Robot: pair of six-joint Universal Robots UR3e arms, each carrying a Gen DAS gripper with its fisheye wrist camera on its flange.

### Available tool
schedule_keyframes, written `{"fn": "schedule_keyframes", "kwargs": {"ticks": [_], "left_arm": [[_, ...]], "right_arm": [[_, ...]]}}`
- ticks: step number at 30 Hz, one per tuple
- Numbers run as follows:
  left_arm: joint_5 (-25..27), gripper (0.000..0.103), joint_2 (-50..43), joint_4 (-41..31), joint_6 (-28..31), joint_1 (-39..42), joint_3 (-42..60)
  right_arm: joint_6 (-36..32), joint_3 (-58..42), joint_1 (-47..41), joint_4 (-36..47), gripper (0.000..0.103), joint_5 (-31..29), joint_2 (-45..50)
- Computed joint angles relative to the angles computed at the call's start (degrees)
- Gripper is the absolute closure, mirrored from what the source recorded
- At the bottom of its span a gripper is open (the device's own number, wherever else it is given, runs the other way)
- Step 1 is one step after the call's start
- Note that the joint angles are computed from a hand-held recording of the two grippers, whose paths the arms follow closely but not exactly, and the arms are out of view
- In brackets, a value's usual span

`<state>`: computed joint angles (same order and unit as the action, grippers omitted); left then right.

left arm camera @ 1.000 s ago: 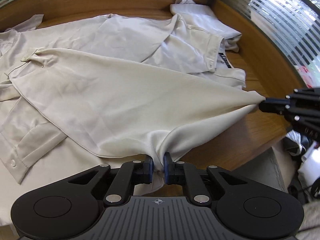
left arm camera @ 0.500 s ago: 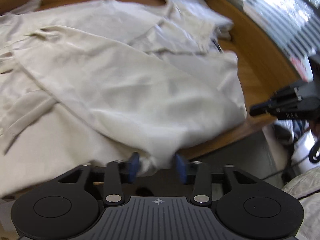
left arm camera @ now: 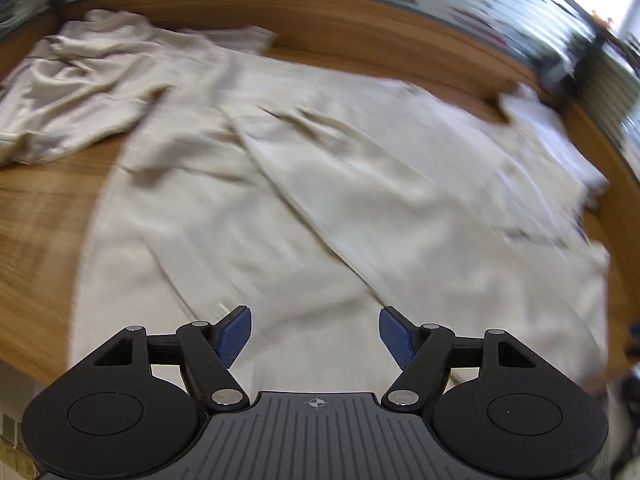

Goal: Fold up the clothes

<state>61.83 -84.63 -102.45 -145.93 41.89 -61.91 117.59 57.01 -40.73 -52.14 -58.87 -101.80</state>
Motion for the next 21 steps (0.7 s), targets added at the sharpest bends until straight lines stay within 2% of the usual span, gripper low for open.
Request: {"fn": "schedule_keyframes", "kwargs": {"ticks": [2, 5, 8, 12, 16, 21], "left_arm": [[0.44, 0.028, -4.13, 2.96, -3.05, 0.04, 2.58], [-0.86, 0.025, -9.98, 2.7, -4.72, 0.91, 8.35], [-0.76, 0.024, -15.27, -2.42, -0.62, 0.92, 16.33], [-1.8, 0.023, -18.46, -12.3, 10.53, 2.75, 24.06], [-2.2, 0.019, -17.58, -21.91, 22.46, 6.41, 26.4], [1.9, 0.016, -8.78, -20.62, 38.86, 10.69, 14.63]], "right_arm": [[2.97, 2.41, 2.07, -3.12, 0.046, -0.41, -1.21], [8.02, 6.68, 5.29, -8.81, 0.046, -1.28, -3.25], [11.7, 10.14, 7.83, -13.54, 0.042, -2.02, -5.02], [11.47, 11.75, 10.13, -15.18, 0.039, -2.22, -5.92], [6.66, 11.16, 14.02, -14.14, 0.039, -1.53, -5.19], [4.54, 13.72, 22.86, -20.1, 0.039, -3.83, -4.0]]}}
